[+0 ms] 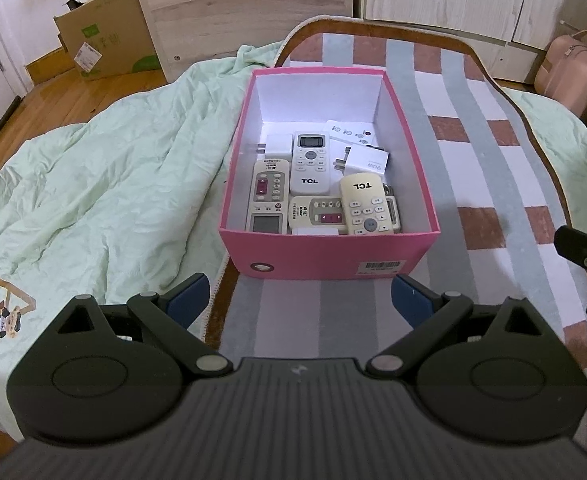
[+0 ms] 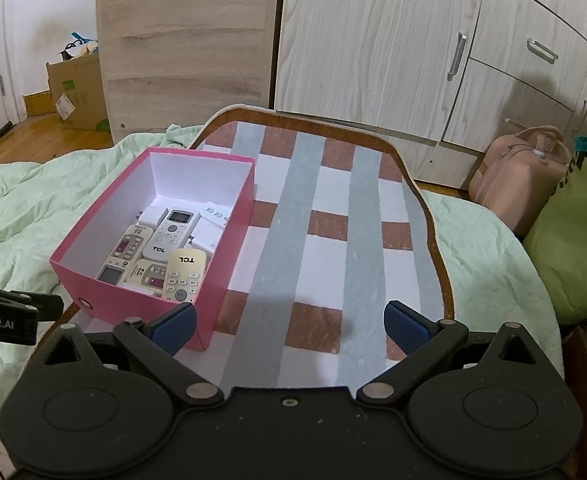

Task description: Organize rigid objects

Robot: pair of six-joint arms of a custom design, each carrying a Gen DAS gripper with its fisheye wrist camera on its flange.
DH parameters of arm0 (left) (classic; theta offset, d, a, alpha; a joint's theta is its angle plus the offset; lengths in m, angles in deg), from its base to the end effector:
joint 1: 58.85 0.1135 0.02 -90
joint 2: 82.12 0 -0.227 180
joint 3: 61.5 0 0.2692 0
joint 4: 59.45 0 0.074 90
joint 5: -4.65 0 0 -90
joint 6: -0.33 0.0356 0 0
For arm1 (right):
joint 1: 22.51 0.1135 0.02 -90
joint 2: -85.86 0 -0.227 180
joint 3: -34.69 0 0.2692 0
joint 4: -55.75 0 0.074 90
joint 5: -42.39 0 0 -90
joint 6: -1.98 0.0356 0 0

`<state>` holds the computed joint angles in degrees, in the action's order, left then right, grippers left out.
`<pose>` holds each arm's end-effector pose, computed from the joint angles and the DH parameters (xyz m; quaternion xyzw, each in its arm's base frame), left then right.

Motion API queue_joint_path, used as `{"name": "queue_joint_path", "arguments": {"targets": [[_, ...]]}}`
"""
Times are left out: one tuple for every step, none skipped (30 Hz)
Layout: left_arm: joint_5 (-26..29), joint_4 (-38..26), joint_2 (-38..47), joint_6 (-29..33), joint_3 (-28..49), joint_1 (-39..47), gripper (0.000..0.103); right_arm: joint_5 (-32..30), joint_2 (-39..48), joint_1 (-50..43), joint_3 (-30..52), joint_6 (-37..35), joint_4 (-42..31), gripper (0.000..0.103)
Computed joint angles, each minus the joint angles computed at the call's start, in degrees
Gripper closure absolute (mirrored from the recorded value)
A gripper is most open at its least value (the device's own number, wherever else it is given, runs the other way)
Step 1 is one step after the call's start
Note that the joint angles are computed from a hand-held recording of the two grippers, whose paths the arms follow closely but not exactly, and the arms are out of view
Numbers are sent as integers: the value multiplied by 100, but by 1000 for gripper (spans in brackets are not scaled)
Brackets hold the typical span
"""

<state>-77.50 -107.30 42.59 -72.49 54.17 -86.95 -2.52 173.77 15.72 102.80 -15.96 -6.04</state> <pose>0.4165 -0.2279 0.1663 0.3861 0.8751 -0.0924 0.2767 0.2352 0.1532 0.1511 0.2949 0.8731 -0.1630 0.3525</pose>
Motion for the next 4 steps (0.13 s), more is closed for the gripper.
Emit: {"name": "queue_joint_path", "arguments": {"targets": [[3, -9, 4, 1, 7, 1, 4, 0, 0, 0, 0, 0, 0, 2], [1, -35, 21, -5, 34, 2, 4, -8, 6, 0, 5, 9, -7, 2], [-7, -59, 35, -23, 54, 1, 4, -15, 13, 0, 17, 22, -22, 2], [-15, -86, 53, -38, 81, 4, 4, -17, 12, -3, 24, 26, -33, 2]]}}
